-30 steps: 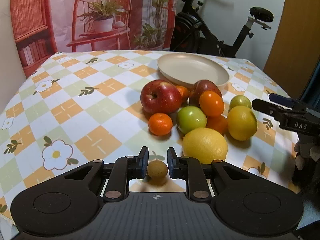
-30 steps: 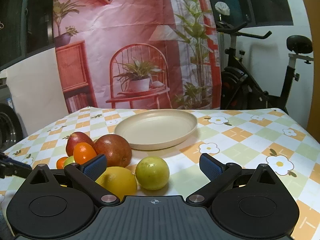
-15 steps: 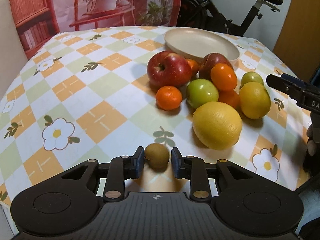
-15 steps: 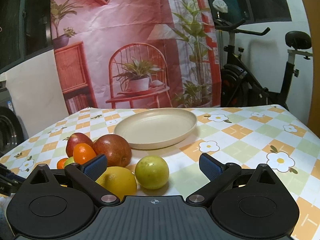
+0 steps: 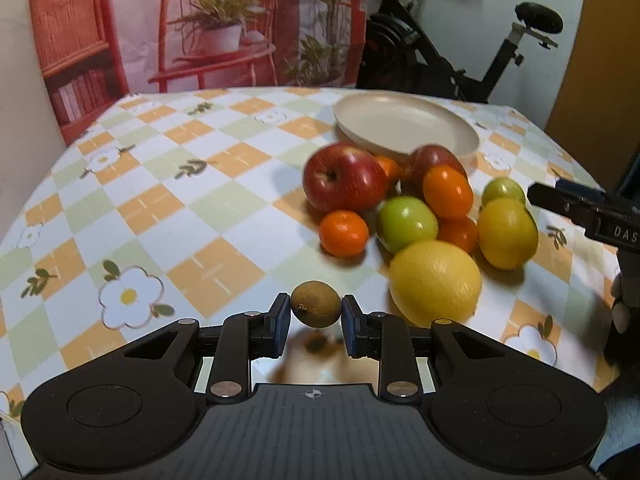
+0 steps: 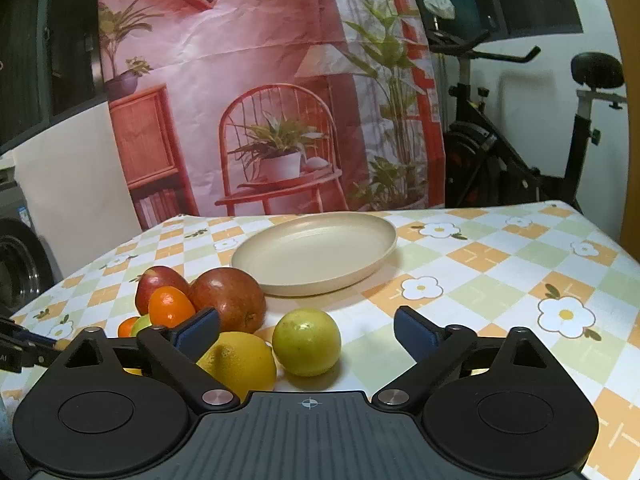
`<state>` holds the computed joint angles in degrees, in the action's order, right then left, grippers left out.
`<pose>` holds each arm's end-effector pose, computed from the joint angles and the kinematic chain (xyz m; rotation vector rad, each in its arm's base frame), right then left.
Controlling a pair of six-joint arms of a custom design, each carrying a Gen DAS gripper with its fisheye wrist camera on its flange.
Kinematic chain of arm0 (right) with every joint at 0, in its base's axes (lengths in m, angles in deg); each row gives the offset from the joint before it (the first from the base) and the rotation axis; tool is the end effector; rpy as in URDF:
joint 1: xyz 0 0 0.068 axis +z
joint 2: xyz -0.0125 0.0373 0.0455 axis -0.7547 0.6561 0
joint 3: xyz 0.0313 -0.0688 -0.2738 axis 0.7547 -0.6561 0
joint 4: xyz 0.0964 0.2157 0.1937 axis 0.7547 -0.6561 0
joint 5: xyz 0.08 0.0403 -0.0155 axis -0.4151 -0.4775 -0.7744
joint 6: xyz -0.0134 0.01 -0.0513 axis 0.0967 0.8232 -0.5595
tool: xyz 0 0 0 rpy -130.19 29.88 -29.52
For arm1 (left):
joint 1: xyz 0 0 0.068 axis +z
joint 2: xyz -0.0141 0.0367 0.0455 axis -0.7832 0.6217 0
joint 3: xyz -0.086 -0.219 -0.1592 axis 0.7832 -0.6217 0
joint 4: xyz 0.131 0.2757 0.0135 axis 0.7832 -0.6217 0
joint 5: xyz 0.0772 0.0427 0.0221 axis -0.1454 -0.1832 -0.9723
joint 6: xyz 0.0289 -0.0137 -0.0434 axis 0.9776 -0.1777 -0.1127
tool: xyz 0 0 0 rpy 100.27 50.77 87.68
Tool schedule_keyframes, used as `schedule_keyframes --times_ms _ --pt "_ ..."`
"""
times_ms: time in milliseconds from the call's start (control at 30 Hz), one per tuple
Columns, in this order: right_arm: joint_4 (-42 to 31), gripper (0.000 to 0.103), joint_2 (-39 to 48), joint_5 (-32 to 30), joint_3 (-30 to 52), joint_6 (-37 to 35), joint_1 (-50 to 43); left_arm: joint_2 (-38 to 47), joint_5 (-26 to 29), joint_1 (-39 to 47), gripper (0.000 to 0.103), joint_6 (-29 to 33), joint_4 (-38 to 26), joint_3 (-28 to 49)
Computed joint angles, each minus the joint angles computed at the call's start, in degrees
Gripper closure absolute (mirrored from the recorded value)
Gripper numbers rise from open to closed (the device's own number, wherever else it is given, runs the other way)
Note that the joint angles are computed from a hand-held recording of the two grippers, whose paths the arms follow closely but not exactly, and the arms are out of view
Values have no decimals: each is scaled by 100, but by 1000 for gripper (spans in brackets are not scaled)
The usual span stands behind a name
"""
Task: Organize fruits
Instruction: 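Grasp the green-yellow round fruit with the right gripper while the left gripper lifts its fruit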
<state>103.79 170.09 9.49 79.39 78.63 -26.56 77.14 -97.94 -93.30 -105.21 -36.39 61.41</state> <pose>0.2651 0.1216 0.1126 -0.5198 1.9919 0.6210 0.1238 -0.0819 0.1364 -0.4360 2.3539 0.1455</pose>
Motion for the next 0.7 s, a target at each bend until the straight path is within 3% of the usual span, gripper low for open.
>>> schedule_keyframes --times_ms 167,400,700 --pt "-408 27 173 -320 295 50 -169 -250 -233 134 74 216 -68 69" --pt "-1300 48 818 -678 1181 245 -350 -445 -35 826 74 979 508 136" --pt "-2133 49 1196 -1377 1755 436 -583 -61 519 1552 74 1741 1403 210"
